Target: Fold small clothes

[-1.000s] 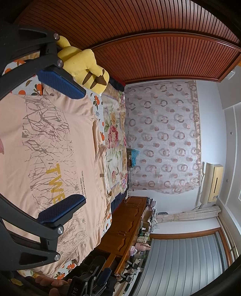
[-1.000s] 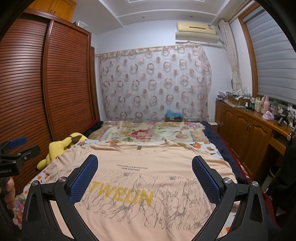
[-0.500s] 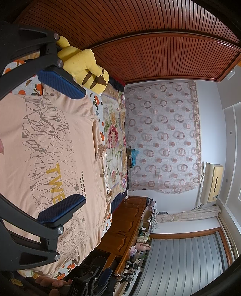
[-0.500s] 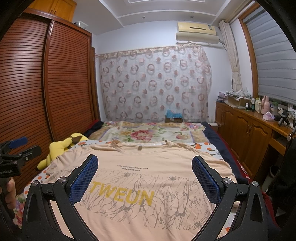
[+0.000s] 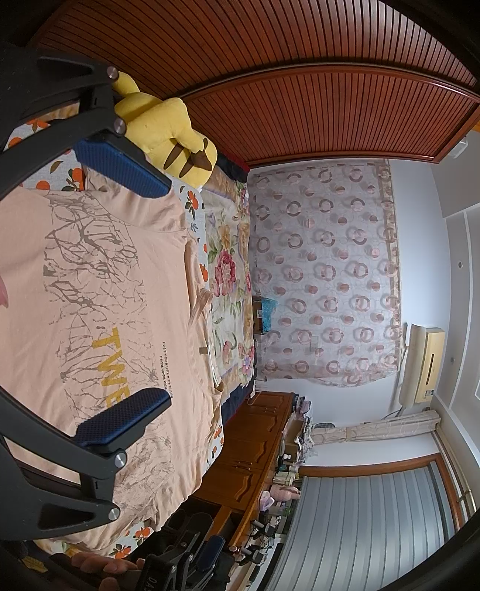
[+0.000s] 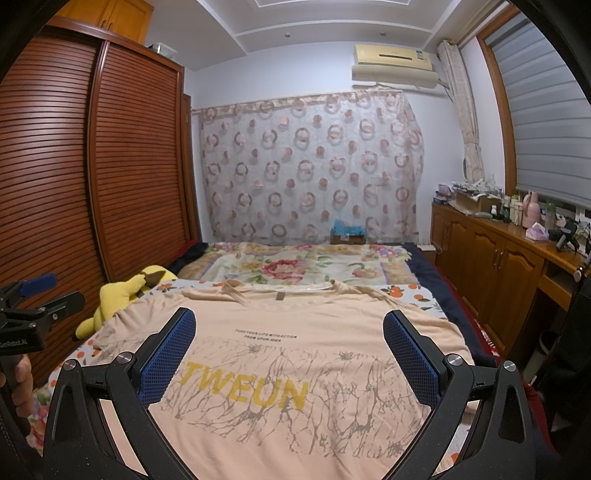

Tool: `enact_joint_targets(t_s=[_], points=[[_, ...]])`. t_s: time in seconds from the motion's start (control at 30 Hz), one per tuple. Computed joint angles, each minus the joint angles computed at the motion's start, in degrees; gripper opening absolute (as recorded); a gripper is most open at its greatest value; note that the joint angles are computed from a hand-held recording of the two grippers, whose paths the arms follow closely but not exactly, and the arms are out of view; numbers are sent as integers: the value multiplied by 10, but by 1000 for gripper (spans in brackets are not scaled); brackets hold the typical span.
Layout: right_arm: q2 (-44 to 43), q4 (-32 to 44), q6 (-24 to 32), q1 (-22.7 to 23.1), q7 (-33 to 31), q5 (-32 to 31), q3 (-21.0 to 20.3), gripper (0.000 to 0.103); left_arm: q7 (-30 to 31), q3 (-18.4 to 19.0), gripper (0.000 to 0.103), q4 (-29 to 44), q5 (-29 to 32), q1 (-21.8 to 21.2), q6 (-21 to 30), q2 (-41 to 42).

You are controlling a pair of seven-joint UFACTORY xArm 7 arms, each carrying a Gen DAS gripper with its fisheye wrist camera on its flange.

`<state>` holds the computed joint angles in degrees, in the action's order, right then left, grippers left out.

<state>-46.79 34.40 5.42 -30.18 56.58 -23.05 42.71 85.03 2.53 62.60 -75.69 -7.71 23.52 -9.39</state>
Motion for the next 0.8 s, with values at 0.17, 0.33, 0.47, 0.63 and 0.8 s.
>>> enact_joint_targets(t_s=[0.17, 0.33, 0.47, 0.63, 0.8], points=[[37, 17, -19, -14, -1, -4, 20, 103, -15, 0, 103, 12, 29, 6, 12, 15], [93, 32, -39, -9, -27, -8, 24, 103, -26, -4, 103, 30, 56, 20, 15, 51], [143, 51, -44, -17, -44, -12, 36, 103, -39, -13, 103, 48, 91, 39, 14, 86], [198, 73, -50, -28, -54, -25, 52, 103, -72, -22, 103, 84, 136, 74, 34, 133], [260, 104, -41, -41, -63, -58, 68, 103, -92, -33, 103, 130, 160, 115, 50, 179]])
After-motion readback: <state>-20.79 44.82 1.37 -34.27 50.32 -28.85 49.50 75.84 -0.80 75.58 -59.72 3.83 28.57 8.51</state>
